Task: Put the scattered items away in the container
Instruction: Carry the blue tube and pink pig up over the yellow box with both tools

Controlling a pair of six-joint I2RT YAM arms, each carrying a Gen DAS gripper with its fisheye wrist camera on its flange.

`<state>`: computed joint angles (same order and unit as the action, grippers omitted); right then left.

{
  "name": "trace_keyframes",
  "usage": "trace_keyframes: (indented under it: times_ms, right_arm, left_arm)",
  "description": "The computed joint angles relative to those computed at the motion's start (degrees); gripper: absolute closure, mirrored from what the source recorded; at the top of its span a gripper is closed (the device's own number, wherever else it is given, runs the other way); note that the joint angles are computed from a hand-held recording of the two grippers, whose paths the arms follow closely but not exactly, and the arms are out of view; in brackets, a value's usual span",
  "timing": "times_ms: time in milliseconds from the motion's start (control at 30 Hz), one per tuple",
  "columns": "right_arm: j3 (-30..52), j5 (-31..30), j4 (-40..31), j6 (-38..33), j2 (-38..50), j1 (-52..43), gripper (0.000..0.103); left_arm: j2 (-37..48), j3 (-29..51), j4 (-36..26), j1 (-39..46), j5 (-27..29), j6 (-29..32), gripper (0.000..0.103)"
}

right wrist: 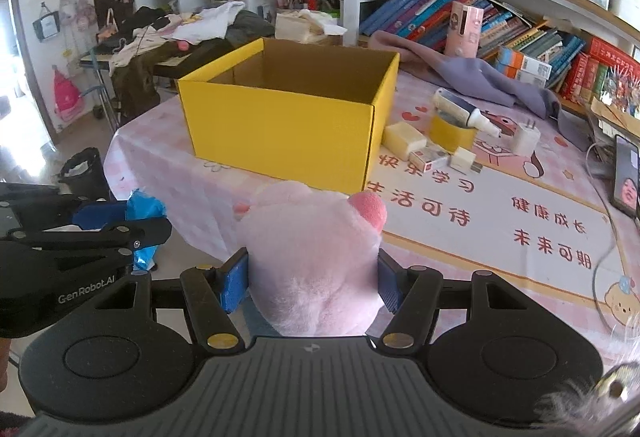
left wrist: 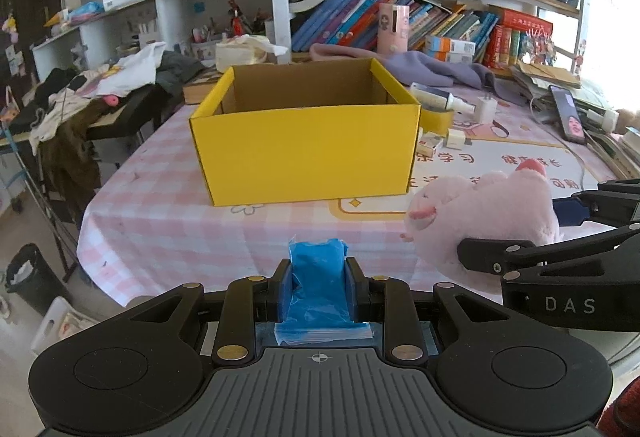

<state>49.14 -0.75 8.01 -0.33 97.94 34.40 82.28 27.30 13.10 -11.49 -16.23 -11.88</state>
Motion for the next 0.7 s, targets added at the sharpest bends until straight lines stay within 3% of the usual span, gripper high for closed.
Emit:
trace_keyframes:
  times_ms: [700]
  right_arm:
    - [2.2, -0.9, -0.3, -1.0, 1.7, 1.6, 0.042]
  left_arm:
    - [0.0, -0.3, 0.1, 2.4, 1.3, 0.5, 0.078]
